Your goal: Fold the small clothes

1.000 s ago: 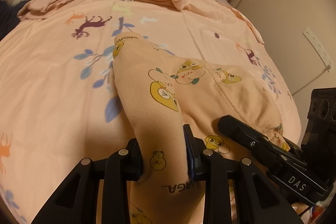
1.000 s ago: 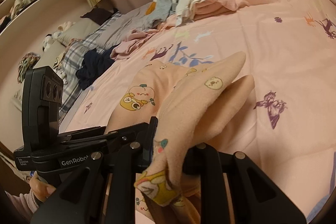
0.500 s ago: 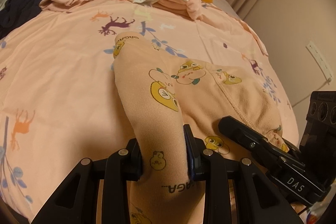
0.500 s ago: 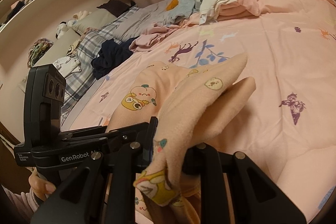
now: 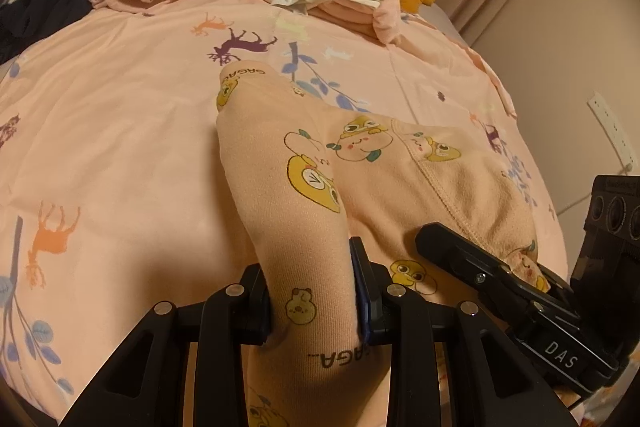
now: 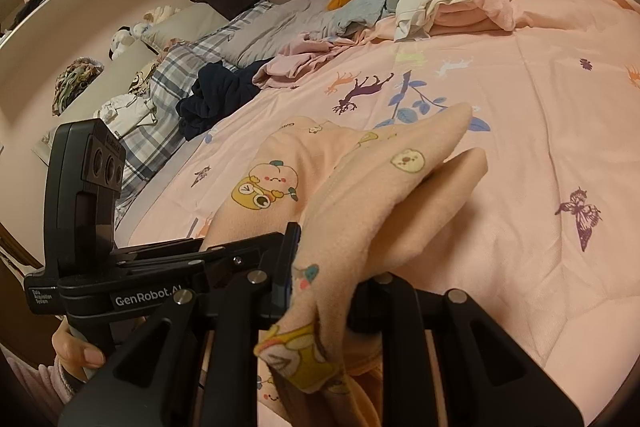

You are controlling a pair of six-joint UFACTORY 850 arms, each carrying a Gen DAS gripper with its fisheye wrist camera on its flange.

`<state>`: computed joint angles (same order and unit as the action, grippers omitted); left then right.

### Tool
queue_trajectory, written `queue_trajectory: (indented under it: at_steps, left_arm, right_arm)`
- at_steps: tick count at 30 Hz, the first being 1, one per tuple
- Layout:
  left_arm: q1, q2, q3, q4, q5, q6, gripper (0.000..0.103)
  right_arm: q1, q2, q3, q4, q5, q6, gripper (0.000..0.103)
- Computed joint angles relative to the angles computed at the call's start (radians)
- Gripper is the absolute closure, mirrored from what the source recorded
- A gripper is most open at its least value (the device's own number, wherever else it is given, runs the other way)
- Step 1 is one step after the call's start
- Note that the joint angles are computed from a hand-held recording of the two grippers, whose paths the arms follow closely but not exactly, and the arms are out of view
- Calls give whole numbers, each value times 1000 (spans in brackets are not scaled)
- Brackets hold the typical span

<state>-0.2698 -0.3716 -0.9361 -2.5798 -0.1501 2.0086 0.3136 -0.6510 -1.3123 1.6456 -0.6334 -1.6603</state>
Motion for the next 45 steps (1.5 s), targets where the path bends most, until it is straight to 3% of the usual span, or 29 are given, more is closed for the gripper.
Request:
queue_trajectory:
  at_steps: [22,45]
  left_arm:
    - [44,-28,-31,105,-4,-84,73]
    - [75,-132,-167,366,26,-300,73]
  right_arm:
    - [26,-33,-58,-29,26,37,83]
    - [27,-175,-272,-113,33,145,83]
